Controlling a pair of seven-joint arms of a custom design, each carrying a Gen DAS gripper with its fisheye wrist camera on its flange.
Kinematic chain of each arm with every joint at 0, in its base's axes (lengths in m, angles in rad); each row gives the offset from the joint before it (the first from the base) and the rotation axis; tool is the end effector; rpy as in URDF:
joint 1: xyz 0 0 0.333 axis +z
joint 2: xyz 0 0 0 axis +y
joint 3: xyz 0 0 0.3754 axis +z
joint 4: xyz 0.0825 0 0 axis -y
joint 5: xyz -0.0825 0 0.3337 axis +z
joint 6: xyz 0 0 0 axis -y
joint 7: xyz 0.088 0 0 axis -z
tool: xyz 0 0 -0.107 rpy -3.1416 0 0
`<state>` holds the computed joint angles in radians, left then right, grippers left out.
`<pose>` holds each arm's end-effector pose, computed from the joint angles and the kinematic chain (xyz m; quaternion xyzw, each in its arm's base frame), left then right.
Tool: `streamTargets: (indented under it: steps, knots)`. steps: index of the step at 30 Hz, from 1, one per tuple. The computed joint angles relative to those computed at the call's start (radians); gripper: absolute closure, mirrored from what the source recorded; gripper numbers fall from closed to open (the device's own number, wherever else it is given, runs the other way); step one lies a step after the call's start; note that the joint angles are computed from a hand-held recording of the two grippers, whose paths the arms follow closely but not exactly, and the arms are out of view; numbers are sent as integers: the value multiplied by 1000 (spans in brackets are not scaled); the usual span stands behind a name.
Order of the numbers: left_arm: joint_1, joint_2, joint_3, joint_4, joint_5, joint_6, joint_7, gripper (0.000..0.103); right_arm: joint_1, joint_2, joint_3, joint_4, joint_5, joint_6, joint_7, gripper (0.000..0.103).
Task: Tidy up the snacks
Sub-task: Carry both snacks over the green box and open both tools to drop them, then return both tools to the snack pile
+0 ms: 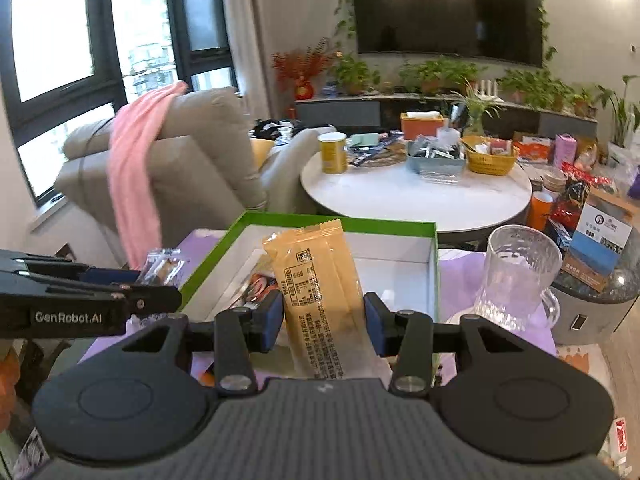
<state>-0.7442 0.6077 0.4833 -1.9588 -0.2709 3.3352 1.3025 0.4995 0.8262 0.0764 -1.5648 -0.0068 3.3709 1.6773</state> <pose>0.6333 -0.2056 0.3842 -0.6731 0.6078 -0.3212 0.2727 0.6457 0.3966 0.3536 -0.7403 0.4790 -0.1862 0.4334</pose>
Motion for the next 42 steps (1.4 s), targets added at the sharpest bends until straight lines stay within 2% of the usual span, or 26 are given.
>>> streamTargets:
  steps: [5, 9, 13, 15, 16, 17, 21, 25, 27, 32, 36, 42]
  knots:
    - [127, 95, -78, 178, 62, -80, -30, 63, -23, 97, 17, 172, 9, -108, 13, 58]
    - [210, 172, -133, 300, 116, -149, -68, 63, -18, 174, 7, 313, 21, -198, 32, 58]
    - [248, 229, -151, 368, 165, -160, -107, 61, -9, 252, -8, 460, 24, -301, 47, 58]
    - [235, 250, -124, 376, 196, -147, -127, 55, -8, 283, -7, 525, 22, -368, 46, 55]
    - [227, 255, -111, 375, 213, -142, -135, 52, -6, 289, -8, 536, 23, -387, 49, 50]
    - [226, 255, -107, 373, 230, -144, -141, 52, -1, 291, -18, 540, 25, -394, 59, 50]
    - [227, 240, -101, 351, 276, -149, -173, 52, 32, 251, -79, 453, 19, -315, 118, 49]
    - [197, 202, -66, 276, 289, -102, -199, 52, 25, 184, -63, 328, 10, -223, 125, 48]
    - [169, 172, -44, 214, 280, -67, -197, 52, 34, 149, -74, 258, 9, -176, 130, 48]
    - [113, 91, -22, 53, 214, 19, -154, 52, 55, 78, -96, 122, 12, -107, 132, 48]
    - [86, 26, -38, -74, 164, 85, -105, 52, 83, 15, -123, -7, 28, -38, 131, 48]
    - [41, -34, -49, -210, 59, 126, -45, 52, 99, -66, -114, -172, 51, 34, 103, 48]
